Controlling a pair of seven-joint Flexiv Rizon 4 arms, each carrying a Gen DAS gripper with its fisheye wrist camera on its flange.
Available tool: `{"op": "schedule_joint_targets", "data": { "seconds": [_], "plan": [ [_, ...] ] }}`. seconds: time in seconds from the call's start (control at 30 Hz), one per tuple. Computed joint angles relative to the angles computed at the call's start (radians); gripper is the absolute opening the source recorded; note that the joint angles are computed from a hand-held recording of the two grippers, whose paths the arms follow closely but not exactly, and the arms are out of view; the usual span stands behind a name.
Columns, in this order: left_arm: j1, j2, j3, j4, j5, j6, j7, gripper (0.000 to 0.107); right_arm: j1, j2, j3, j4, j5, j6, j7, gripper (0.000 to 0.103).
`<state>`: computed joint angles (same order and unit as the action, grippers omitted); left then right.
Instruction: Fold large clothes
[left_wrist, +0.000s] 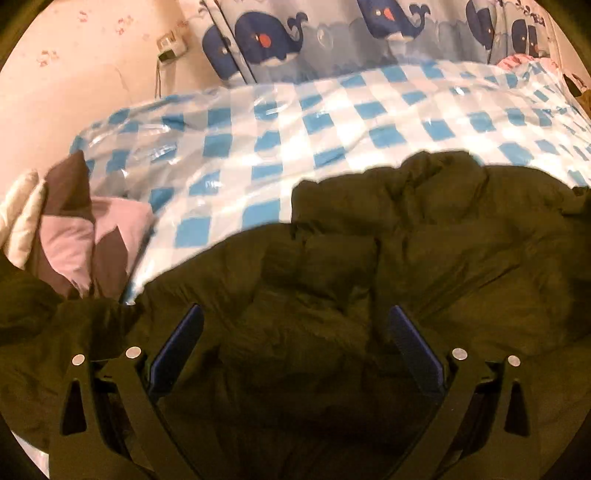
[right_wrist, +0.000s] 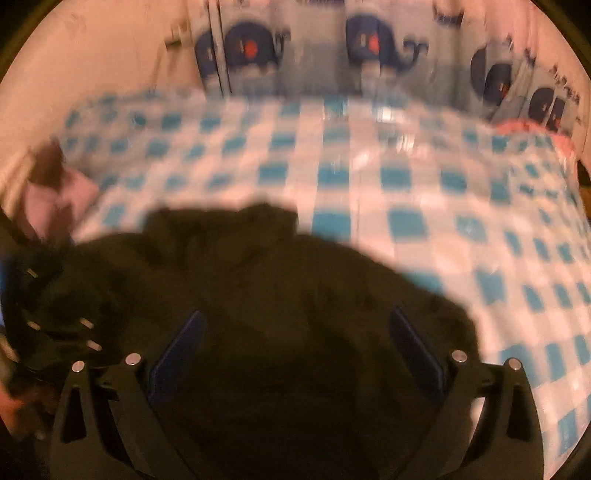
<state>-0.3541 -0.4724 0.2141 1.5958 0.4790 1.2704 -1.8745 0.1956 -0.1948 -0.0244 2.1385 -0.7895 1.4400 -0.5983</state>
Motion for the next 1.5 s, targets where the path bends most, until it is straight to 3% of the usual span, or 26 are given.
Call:
{"op": "schedule_joint_targets", "data": {
  "seconds": [0.07, 0.1, 0.17, 0.2, 0.27, 0.33, 0.37, 0.43, 0.5, 0.57, 0.67, 0.8, 0.93, 1.03, 1.1, 1.17, 1.23, 1.37, 1.43, 1.5],
  "plan": [
    [0.055, -0.015, -0.063, 0.011, -0.081, -0.043, 0.076, 0.097, -0.038, -0.078, 0.094, -0.046, 0.208, -0.094, -0.171, 0.096],
    [0.094, -0.022, -0.107, 0.027, -0.152, -0.055, 0.134, 0.097, -0.044, -0.094, 0.104, -0.051, 0.256, -0.084, -0.206, 0.096],
    [0.097, -0.031, -0.105, 0.031, -0.18, -0.061, 0.141, 0.097, -0.059, -0.081, 0.145, -0.073, 0.362, -0.133, -0.294, 0.096],
    [0.079, -0.034, -0.085, 0.026, -0.169, -0.064, 0.131, 0.097, -0.046, -0.054, 0.12, -0.046, 0.332, -0.086, -0.273, 0.096],
    [0.047, -0.037, -0.051, 0.018, -0.139, -0.063, 0.11, 0.097, -0.002, 0.009, -0.019, 0.044, 0.075, 0.059, -0.054, 0.096],
    [0.037, -0.037, -0.041, 0.02, -0.127, -0.058, 0.097, 0.097, 0.007, 0.065, -0.092, 0.084, -0.051, 0.098, 0.066, 0.096],
    [0.036, -0.037, -0.039, 0.021, -0.125, -0.056, 0.093, 0.097, -0.008, 0.065, -0.079, 0.085, -0.016, 0.07, 0.056, 0.096],
    [0.029, -0.035, -0.03, 0.023, -0.115, -0.05, 0.08, 0.097, -0.063, -0.006, 0.043, 0.029, 0.247, -0.087, -0.152, 0.096],
    [-0.024, -0.011, 0.039, 0.039, -0.041, 0.018, -0.016, 0.097, -0.12, -0.048, 0.135, -0.021, 0.513, -0.123, -0.365, 0.096],
    [-0.147, 0.016, 0.185, 0.026, 0.13, 0.059, -0.199, 0.097, -0.125, -0.013, 0.152, -0.03, 0.616, -0.127, -0.425, 0.096],
    [-0.271, 0.091, 0.303, 0.029, 0.353, 0.053, -0.383, 0.097, -0.121, 0.059, 0.164, 0.02, 0.681, -0.013, -0.459, 0.096],
    [-0.315, 0.204, 0.318, 0.076, 0.473, -0.003, -0.459, 0.097, -0.097, 0.153, 0.219, 0.01, 0.824, 0.014, -0.599, 0.096],
    [-0.261, 0.309, 0.28, 0.149, 0.446, -0.016, -0.438, 0.097, -0.023, 0.22, 0.219, 0.01, 0.75, 0.0, -0.558, 0.096],
    [-0.162, 0.409, 0.262, 0.257, 0.3, 0.067, -0.351, 0.097, 0.01, 0.21, 0.228, 0.002, 0.472, 0.019, -0.375, 0.096],
    [-0.078, 0.476, 0.268, 0.38, 0.051, 0.172, -0.202, 0.097, 0.045, 0.186, 0.229, -0.035, 0.297, 0.03, -0.268, 0.096],
    [-0.06, 0.516, 0.313, 0.505, -0.275, 0.279, 0.013, 0.097, 0.1, 0.147, 0.231, -0.101, 0.215, 0.013, -0.219, 0.096],
    [-0.032, 0.548, 0.328, 0.562, -0.419, 0.314, 0.112, 0.097, 0.162, 0.102, 0.228, -0.18, 0.164, 0.001, -0.198, 0.096],
    [0.185, 0.655, 0.319, 0.603, -0.331, 0.234, -0.046, 0.097, 0.328, -0.024, 0.211, -0.398, 0.054, -0.06, -0.2, 0.096],
    [0.244, 0.684, 0.328, 0.659, -0.374, 0.257, -0.1, 0.097, 0.436, -0.106, 0.178, -0.522, -0.047, -0.083, -0.199, 0.096],
    [0.252, 0.696, 0.378, 0.732, -0.475, 0.314, -0.11, 0.097, 0.552, -0.197, 0.139, -0.655, -0.146, -0.13, -0.233, 0.096]
  ]
}}
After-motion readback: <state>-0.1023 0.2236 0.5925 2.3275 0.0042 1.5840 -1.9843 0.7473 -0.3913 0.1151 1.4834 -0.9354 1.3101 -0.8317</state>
